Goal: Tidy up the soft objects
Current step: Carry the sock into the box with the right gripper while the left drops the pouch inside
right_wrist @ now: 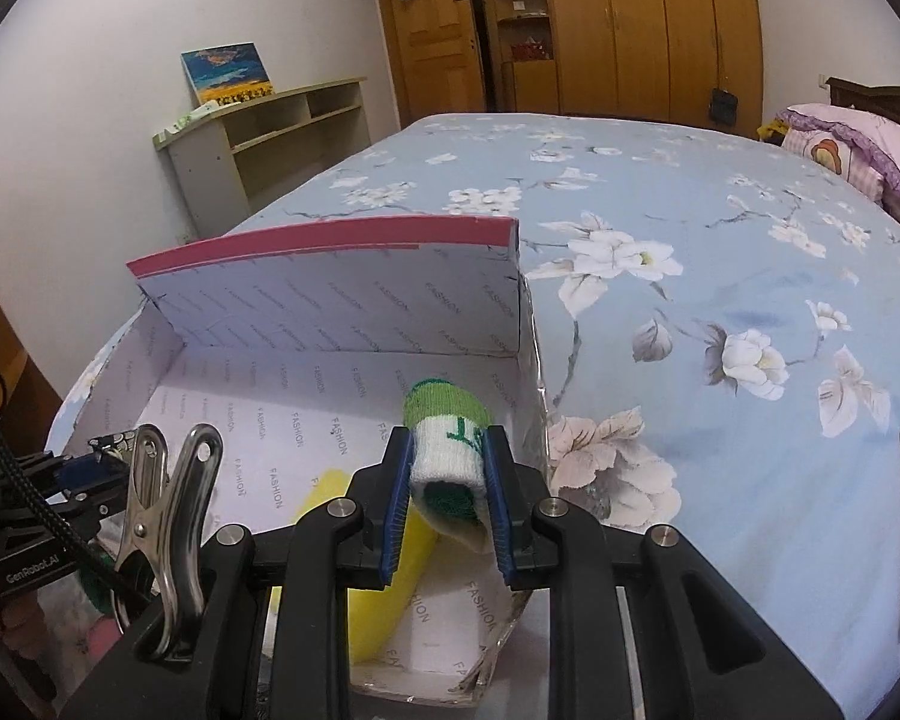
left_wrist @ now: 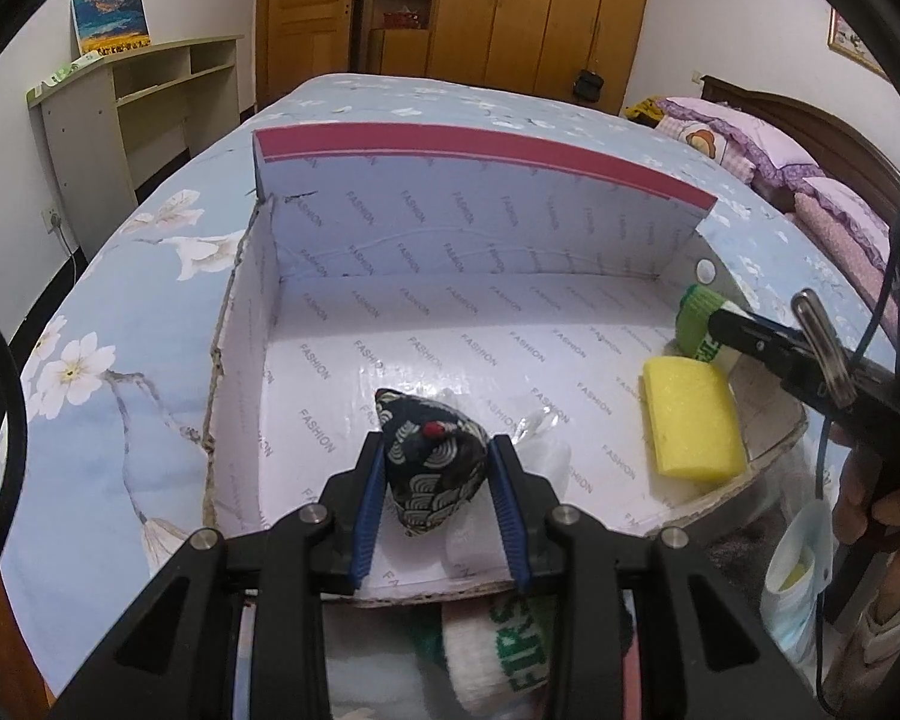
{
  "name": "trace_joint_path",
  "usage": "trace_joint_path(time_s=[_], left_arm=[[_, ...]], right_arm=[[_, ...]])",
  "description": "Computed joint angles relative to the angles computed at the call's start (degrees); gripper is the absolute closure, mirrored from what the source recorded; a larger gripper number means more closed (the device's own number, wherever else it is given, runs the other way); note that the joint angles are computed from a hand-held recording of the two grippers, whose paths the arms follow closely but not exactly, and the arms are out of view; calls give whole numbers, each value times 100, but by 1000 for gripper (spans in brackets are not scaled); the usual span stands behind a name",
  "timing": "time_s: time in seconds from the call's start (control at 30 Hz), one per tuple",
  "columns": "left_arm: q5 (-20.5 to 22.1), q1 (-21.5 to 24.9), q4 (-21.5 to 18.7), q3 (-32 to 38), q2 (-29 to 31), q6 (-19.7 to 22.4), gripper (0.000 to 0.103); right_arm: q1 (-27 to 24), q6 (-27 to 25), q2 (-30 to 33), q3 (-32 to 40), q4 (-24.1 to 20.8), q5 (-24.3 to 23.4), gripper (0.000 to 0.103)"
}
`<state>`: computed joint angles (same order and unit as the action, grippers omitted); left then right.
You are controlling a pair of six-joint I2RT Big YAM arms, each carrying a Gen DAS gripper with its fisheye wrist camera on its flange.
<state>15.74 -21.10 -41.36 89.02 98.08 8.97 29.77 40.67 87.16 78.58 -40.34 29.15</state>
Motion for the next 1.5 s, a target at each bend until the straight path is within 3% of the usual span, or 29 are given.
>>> trace_joint_path(time_s=[1.0, 1.1, 1.23, 1.5], left_arm=[[-185, -112, 22, 193, 101, 31, 67], [-236, -144, 0, 195, 74, 47, 62], [-205, -136, 11, 172, 14, 5, 53], [-163, -102, -2, 60, -171, -77, 52]], right_arm=[[38, 31, -4, -68, 61, 187, 79], [25, 57, -32, -103, 119, 140, 79], [26, -10, -119, -202, 323, 56, 71], [156, -131, -223, -204, 427, 448, 61]])
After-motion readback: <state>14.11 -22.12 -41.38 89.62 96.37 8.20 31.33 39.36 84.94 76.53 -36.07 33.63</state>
